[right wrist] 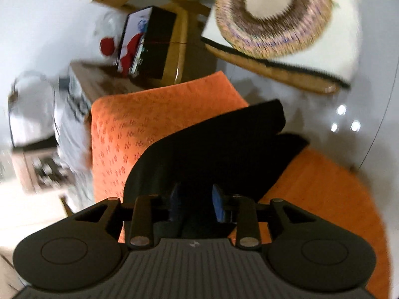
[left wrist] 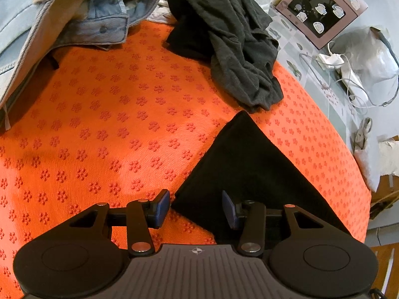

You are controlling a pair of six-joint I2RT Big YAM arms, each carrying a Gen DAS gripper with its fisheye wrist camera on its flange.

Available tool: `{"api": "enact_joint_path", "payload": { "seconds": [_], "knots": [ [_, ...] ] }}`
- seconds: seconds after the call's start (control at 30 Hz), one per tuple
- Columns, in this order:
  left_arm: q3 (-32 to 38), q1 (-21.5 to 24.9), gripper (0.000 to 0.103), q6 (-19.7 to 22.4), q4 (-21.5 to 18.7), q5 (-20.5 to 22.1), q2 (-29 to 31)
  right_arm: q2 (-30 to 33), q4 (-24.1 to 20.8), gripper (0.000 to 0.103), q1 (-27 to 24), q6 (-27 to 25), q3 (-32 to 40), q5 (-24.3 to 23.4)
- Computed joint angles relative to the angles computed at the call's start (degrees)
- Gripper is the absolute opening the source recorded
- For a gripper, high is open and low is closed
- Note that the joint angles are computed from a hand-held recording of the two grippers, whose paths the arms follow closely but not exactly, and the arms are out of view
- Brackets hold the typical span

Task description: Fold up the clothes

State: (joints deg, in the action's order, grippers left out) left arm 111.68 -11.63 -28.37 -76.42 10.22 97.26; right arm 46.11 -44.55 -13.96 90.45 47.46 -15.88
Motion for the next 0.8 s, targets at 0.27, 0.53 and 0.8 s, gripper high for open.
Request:
{"api": "enact_joint_path", "payload": {
  "seconds": [0.27,0.53,0.8],
  "knots": [
    [0.15,-0.08,0.049,0.47,-0.11,-0.11,0.24,-2.77,10.51,0.006,2.03,11.72,-5.7,3.96],
    [-0.38,0.13,0.049,1.36,0.33,0.39,-0.03,-4.43,2.02,0.004,3.22,3.94,1.02,9.53],
    [-0.94,0.46,0.049,1.67,0.92,1.38,-0.3,-6.57,-9.49,0.004,7.42,0.93,6.53,16.83]
  ]
}}
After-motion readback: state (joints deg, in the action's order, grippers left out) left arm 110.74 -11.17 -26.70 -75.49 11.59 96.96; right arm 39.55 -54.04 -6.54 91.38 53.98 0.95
